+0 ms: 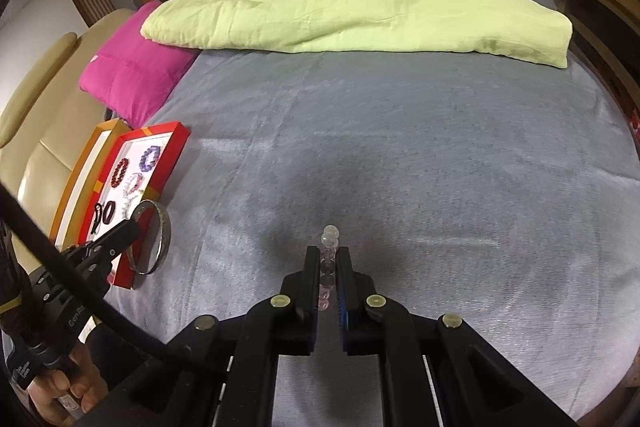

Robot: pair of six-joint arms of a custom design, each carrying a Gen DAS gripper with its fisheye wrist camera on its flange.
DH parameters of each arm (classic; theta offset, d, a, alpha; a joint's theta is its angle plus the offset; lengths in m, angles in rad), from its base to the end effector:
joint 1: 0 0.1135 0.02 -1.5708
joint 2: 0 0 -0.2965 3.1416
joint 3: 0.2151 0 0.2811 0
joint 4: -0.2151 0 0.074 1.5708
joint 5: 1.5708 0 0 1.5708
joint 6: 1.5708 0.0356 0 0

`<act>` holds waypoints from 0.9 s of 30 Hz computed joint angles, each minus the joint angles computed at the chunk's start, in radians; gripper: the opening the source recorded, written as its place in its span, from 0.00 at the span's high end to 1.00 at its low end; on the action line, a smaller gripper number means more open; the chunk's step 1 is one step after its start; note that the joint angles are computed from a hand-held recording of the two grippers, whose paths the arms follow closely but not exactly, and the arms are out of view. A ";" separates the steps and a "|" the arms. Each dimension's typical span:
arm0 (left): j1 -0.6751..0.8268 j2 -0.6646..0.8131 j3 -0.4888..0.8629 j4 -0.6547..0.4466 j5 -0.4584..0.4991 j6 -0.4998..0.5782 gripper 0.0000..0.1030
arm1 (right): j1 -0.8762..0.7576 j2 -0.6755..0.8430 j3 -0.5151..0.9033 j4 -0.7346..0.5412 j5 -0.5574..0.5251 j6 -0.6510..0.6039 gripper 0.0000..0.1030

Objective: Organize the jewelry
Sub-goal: 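Carry the silver bangle with the left gripper while the right carries the pink-white bracelet toward the tray, then lower the silver bangle and pink-white bracelet into the tray with both grippers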

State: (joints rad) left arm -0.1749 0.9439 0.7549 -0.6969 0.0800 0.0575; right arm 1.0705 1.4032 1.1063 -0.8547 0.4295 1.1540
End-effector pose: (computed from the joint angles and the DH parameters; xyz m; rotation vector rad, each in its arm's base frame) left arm 0.1928 -0.0370 0.2762 0.3199 2.4377 -0.1496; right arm 0.1540 0.2509 0.2857 0.2261 2.5592 0.2418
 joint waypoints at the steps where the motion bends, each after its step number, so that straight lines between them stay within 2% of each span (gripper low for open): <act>1: 0.011 -0.002 -0.003 -0.001 0.005 0.005 0.98 | 0.003 0.009 0.007 0.001 0.000 -0.002 0.92; 17: 0.237 -0.022 -0.013 -0.023 0.122 0.112 0.98 | 0.039 0.123 0.117 0.029 0.003 -0.051 0.92; 27: 0.409 -0.007 0.011 -0.037 0.190 0.195 0.98 | 0.040 0.219 0.195 0.096 -0.033 -0.122 0.92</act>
